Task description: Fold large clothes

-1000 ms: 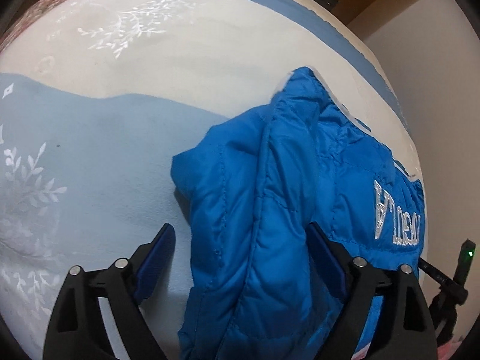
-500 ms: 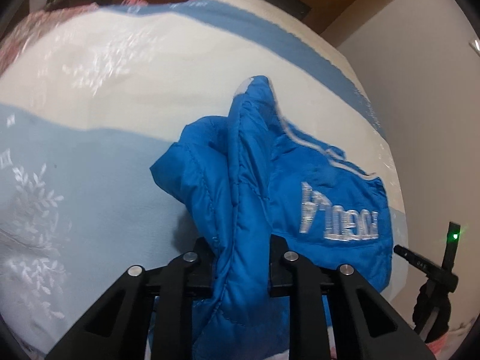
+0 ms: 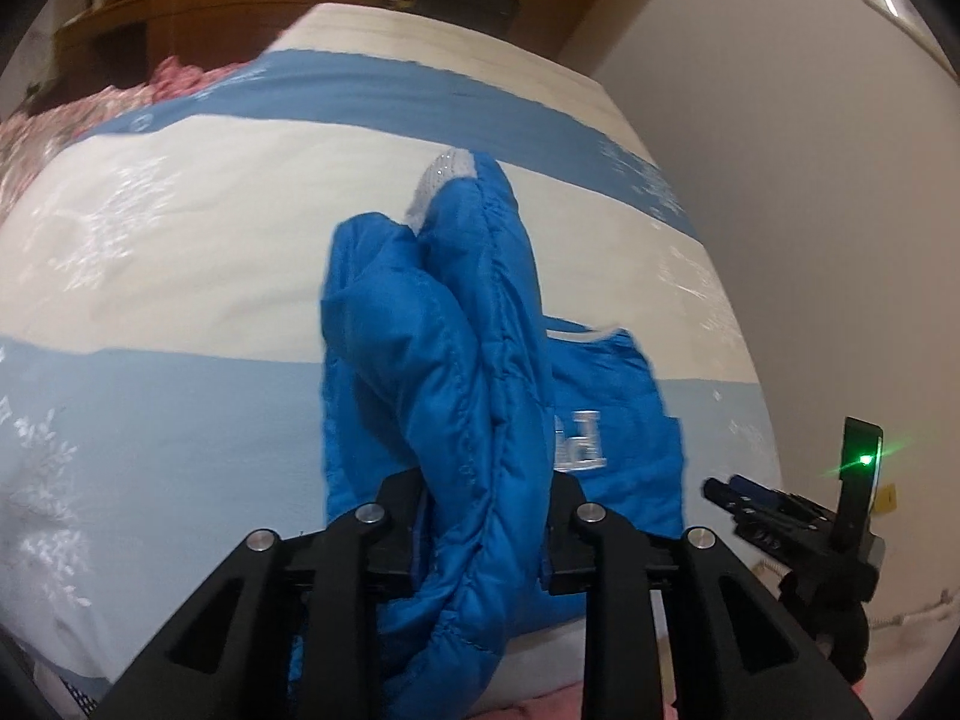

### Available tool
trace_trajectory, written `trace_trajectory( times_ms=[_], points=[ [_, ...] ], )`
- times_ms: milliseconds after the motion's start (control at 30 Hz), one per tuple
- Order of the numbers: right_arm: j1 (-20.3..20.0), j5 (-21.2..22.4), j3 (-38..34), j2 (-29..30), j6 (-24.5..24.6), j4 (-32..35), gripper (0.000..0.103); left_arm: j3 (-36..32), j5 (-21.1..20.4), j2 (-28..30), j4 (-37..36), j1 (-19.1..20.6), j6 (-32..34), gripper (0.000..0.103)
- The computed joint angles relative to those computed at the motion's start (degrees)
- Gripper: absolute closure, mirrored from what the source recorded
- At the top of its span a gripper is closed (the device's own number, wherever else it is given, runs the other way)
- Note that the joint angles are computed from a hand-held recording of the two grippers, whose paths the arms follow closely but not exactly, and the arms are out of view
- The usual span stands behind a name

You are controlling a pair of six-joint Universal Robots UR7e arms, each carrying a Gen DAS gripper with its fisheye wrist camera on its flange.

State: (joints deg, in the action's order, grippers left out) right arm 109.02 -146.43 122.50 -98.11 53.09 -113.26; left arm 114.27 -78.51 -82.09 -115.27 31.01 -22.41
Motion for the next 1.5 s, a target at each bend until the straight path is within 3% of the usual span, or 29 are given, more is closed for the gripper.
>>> trace_trajectory(
  times_ms=[300,733,833,900,1133,1200,1333,1400,1500],
  points=[
    [-1.87,1.22,2.76,-4.12,-4.54,-3.05,0.059,1.47,0.7,8.33,-3.88,-5.23,-2.05,0.074],
    [-5.26,3.22,4.41,-7.15,-12.12,-5.68,0.058,8.22,-2.15,16.24,-13.71,-6.73,-2.53,0.06],
    [-6.01,4.47,4.55,-7.42,-14.96,-7.42,0.058,8.35,-5.81,15.04,-14.22,-5.62,-2.44,0.053],
    [-6.22,4.99,4.21,-7.33,-16.64,-8.47,0.057,7.8,-9.62,13.94,-14.23,-4.83,-2.46,0.043],
    [-5.67,6.9,1.36,-5.36,-23.41,-12.27,0.052,6.53,-18.54,5.49,-12.05,-2.77,-4.31,0.042],
    [-5.54,7.93,0.43,-4.43,-24.95,-13.3,0.05,4.82,-13.73,3.98,-8.84,-3.62,-5.33,0.041],
    [-4.53,9.88,-1.56,-1.19,-27.89,-16.29,0.04,3.81,7.1,3.22,-1.77,-7.08,-8.08,0.041],
    [-4.42,11.19,-2.72,0.56,-28.36,-16.8,0.039,3.86,11.41,4.06,-0.16,-6.61,-8.51,0.043],
    [-4.95,14.26,-4.55,3.11,-28.32,-16.52,0.038,4.28,13.75,5.42,1.08,-5.12,-8.65,0.043]
  ],
)
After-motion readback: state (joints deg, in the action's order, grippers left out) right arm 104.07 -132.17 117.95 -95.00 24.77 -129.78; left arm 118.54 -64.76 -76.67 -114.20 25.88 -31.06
